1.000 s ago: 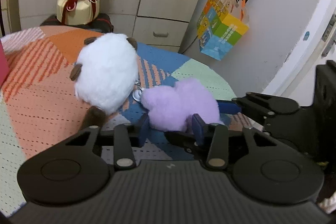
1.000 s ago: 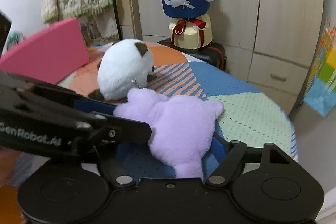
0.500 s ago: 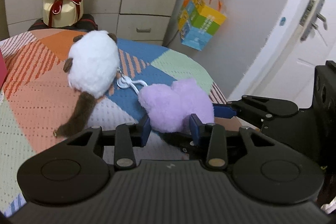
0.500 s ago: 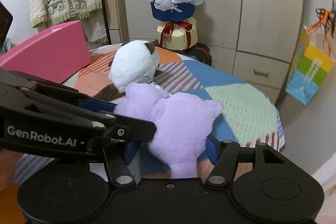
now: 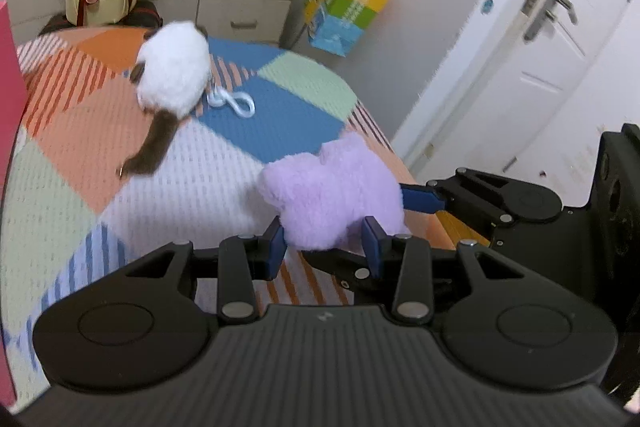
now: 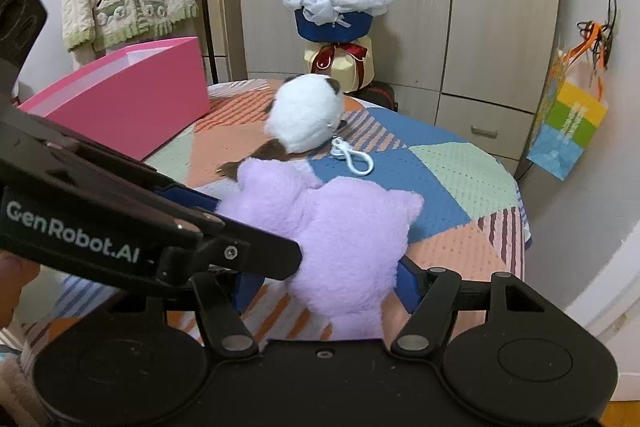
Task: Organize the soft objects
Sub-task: 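Lift the lilac plush and carry it into the pink box with the left gripper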
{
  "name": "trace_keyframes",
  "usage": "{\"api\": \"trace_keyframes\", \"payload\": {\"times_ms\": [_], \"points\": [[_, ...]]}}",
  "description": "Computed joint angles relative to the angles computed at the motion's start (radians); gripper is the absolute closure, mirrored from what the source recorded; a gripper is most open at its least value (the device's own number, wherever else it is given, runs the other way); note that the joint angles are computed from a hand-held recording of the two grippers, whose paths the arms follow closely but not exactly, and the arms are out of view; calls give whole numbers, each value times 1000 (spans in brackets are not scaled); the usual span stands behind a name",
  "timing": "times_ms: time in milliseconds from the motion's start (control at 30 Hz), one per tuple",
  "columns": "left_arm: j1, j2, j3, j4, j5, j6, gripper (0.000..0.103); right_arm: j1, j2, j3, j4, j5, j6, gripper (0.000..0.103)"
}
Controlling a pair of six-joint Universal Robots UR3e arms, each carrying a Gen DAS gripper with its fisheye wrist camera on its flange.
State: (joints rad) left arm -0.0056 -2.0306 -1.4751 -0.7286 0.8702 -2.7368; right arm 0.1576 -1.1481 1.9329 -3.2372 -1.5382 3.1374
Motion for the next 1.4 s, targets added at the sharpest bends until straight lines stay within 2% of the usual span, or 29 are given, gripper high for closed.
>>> {"api": "trace_keyframes", "payload": {"times_ms": [100,267,433,633,833,1033,1267,1400], "points": [[30,52,1,-171,-2,66,65,74,-34,-8,87,-82,57,31],[111,195,-129,-265,-31,221,66,185,-52,-21,129,-179,146,31],[221,354,-232,-455,-50,447,65,302,-76,-53,216,-256,166,31],[383,512,-253,-761,-52,701,64,431,-85,-128,326,-304,209,31],[589,612,-211,-1086,-54,966,61,528,-69,-230,399,-311,240,31],[782,639,-127,-1338,-50,1170,61,618,6,-390,450,-352,217,31],[934,609,22,-1541,-56,1342,61,678,116,-623,511,-380,154,29],[974,567,104,-1596,-82,1392,61,710,197,-764,514,-428,90,28]]}}
